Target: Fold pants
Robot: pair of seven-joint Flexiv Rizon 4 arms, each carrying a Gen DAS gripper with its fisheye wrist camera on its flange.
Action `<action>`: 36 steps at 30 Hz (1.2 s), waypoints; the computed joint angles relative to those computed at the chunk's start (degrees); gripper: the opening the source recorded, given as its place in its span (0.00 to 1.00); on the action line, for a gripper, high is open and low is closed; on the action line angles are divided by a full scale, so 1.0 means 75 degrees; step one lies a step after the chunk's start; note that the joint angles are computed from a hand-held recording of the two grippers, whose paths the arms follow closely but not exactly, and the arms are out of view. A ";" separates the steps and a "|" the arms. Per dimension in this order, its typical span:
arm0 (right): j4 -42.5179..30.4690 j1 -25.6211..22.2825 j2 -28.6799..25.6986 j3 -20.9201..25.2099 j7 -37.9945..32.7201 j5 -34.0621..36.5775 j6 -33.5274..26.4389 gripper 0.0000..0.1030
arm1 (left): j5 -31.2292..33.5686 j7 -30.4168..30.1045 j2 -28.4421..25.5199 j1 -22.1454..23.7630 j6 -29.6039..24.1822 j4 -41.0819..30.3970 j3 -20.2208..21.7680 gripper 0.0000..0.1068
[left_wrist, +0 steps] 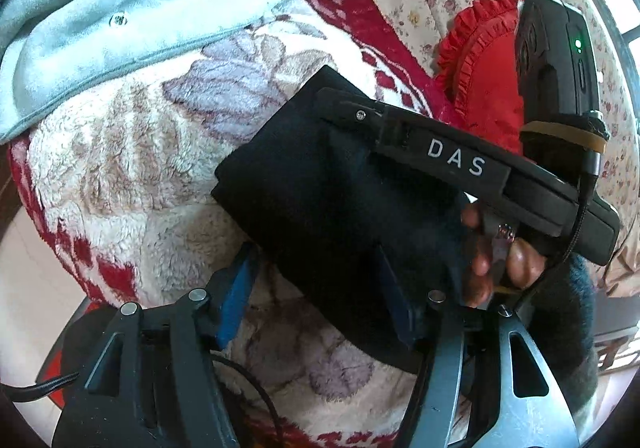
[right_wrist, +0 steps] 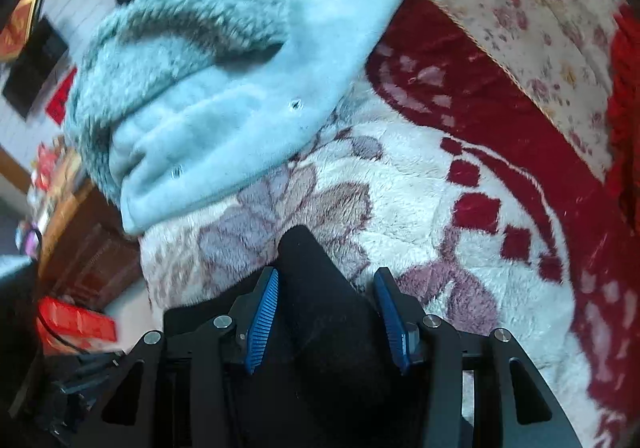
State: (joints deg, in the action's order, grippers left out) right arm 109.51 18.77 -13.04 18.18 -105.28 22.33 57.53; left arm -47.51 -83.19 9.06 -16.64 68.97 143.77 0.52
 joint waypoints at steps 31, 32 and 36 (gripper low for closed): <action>0.3454 -0.0519 0.5620 -0.1578 0.0041 0.2928 0.0637 0.14 | 0.2747 0.0094 0.0308 -0.1687 0.0539 -0.0597 -0.0890 0.21; 0.3640 -0.0634 0.5753 -0.1579 0.0297 0.2770 0.0657 0.14 | 0.2986 -0.0027 0.0170 -0.1641 0.0483 -0.0672 -0.0996 0.21; 0.4334 -0.1053 0.6319 -0.1751 0.1299 0.2447 0.0846 0.17 | 0.2670 0.0369 -0.0044 -0.1934 -0.0007 -0.0804 -0.0985 0.21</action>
State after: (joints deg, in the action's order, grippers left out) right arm 142.02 10.87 34.35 5.04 -95.53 40.68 63.88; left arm -27.48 -80.42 8.73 -31.15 68.92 137.74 -6.87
